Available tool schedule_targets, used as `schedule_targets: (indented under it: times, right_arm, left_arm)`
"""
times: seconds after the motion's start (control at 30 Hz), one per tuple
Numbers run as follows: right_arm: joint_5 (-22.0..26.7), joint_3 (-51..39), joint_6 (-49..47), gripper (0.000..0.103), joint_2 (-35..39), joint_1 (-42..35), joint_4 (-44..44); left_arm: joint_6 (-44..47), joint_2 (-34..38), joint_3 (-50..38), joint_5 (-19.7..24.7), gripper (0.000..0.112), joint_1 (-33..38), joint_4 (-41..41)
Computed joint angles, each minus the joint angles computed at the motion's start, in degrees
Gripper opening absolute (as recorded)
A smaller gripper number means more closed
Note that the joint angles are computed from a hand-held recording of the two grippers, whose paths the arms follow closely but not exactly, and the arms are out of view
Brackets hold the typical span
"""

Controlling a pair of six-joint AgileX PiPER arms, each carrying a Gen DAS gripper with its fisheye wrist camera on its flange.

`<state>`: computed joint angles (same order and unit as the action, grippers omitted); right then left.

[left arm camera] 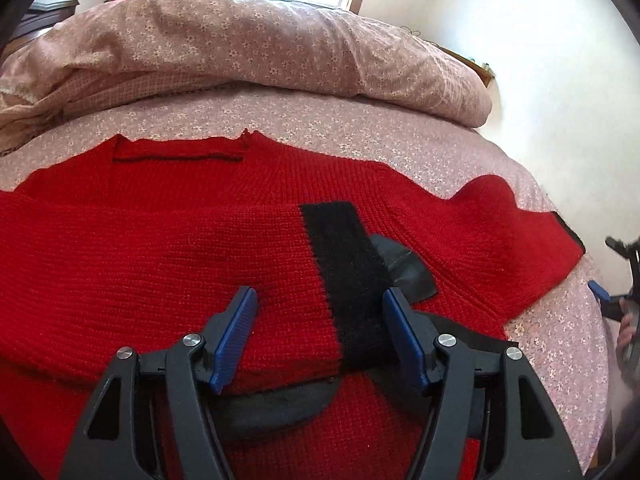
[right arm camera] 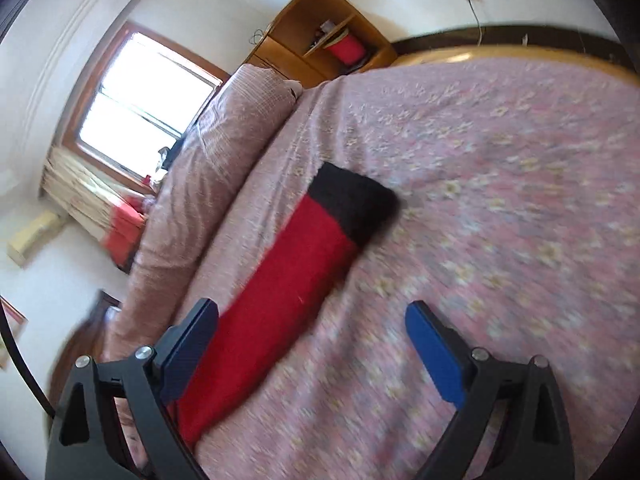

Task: Fold small clothes
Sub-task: 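Grasp the other sleeve's black cuff with the right gripper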

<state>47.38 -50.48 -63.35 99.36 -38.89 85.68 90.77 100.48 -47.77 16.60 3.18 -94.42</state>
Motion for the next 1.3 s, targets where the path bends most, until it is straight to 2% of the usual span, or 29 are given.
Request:
schedule_targets:
  times: [0.2,0.4,0.53,0.63,0.73,0.83,0.9,0.93,0.97,1.0,1.03,1.07,1.17,1.3]
  right_arm:
    - [-3.9,-7.9,2.2,0.098,6.1,3.3,-0.6]
    - [-0.3,-12.6,3.0,0.098,11.0,1.3,2.8]
    - [0.4,-15.1,2.6,0.098,13.2,1.6,4.2]
    - [-0.3,-16.5,4.5,0.096,13.5,2.7,1.5]
    - [-1.6,-18.5,11.6,0.09,13.0,4.8,-7.5]
    - [-2.3,-18.5,10.0,0.089,13.6,5.3,-5.5]
    - [-3.3,-17.7,7.2,0.084,13.8,5.5,-1.7]
    - [-5.0,-17.1,5.2,0.073,13.8,6.0,1.0]
    - [-5.6,-16.5,3.6,0.054,13.9,5.8,1.9]
    - [-7.0,-16.5,3.0,0.041,14.3,6.2,2.0]
    - [-9.5,-16.5,3.7,0.016,14.6,6.9,0.8]
    - [-9.8,-16.3,2.7,0.013,15.2,6.5,1.8]
    - [-4.8,-15.9,0.0,0.011,16.5,4.3,6.8]
    - [-7.7,-14.8,-4.5,0.011,13.9,5.9,7.8]
  left_arm:
    - [0.3,0.3,-0.2,0.3,0.061,0.1,-0.2]
    - [0.1,0.3,-0.2,0.3,0.061,0.1,0.0]
    - [-0.6,0.3,-0.4,0.0,0.062,0.0,0.8]
    - [-0.5,0.3,-0.4,0.0,0.062,-0.1,0.6]
    - [-0.5,0.3,-0.4,-0.1,0.062,-0.1,0.6]
    - [-0.7,0.4,-0.5,0.1,0.062,0.0,0.8]
    - [-0.6,0.4,-0.5,0.1,0.063,0.0,0.7]
    - [-0.5,0.4,-0.5,0.0,0.063,-0.1,0.7]
    - [-0.6,0.4,-0.5,0.0,0.063,0.0,0.7]
    - [-0.5,0.3,-0.4,0.0,0.063,0.0,0.7]
    - [-0.5,0.3,-0.4,0.0,0.063,0.0,0.7]
    - [-0.5,0.3,-0.4,0.0,0.063,0.0,0.7]
    - [-0.5,0.3,-0.4,0.0,0.063,0.0,0.6]
    - [-0.4,0.4,-0.4,0.0,0.063,-0.1,0.6]
